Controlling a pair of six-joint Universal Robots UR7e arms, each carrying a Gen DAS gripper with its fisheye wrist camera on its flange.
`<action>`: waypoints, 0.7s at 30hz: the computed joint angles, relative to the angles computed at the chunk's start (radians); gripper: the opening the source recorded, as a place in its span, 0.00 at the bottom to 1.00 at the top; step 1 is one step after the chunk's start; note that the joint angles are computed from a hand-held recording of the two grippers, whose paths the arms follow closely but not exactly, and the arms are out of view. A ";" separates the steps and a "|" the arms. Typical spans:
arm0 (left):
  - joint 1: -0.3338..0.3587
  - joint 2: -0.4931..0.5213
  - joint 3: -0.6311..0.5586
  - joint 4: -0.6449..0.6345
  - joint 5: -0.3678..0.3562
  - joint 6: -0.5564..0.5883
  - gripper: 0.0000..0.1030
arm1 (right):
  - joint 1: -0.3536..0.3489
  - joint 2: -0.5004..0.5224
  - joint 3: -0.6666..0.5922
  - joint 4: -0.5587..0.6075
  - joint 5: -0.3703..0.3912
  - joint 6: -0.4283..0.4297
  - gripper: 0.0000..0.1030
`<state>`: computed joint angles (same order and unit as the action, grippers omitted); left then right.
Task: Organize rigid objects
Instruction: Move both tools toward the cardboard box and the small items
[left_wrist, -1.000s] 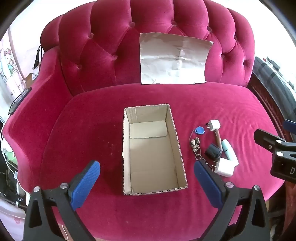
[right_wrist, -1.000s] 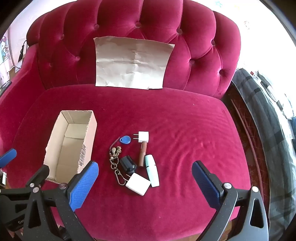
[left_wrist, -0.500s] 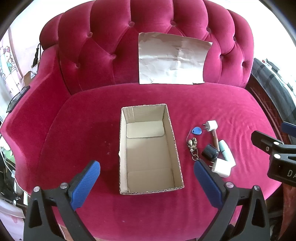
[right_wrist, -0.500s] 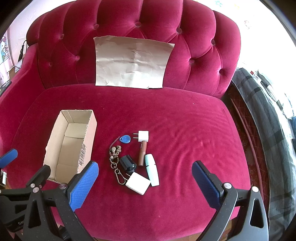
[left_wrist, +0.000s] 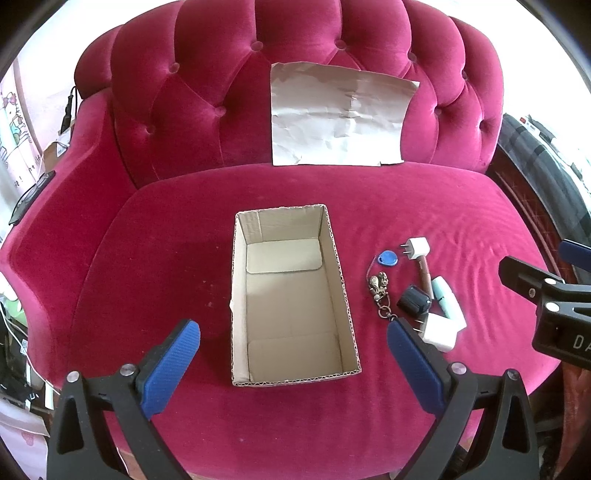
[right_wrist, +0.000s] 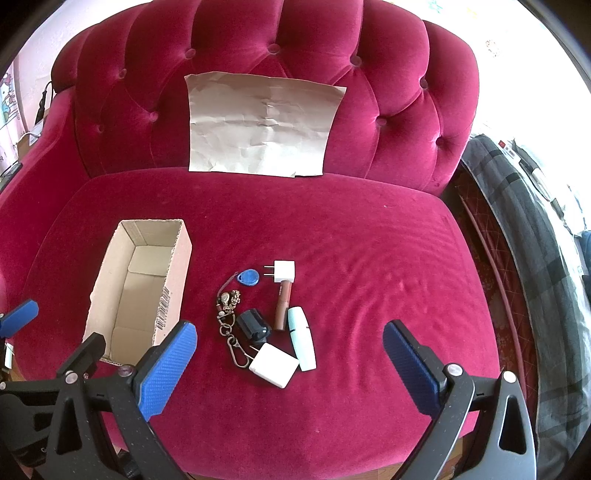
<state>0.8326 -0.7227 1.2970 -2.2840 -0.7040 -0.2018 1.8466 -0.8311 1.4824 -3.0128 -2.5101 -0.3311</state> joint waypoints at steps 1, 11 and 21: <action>0.000 0.000 0.000 0.000 0.000 0.000 1.00 | 0.000 0.000 0.000 0.001 0.001 0.000 1.00; 0.002 0.000 0.004 -0.011 -0.001 0.001 1.00 | -0.003 -0.004 -0.001 0.006 -0.005 0.008 1.00; -0.001 -0.007 0.022 -0.087 0.029 0.019 1.00 | -0.004 0.000 -0.006 0.008 -0.014 0.012 1.00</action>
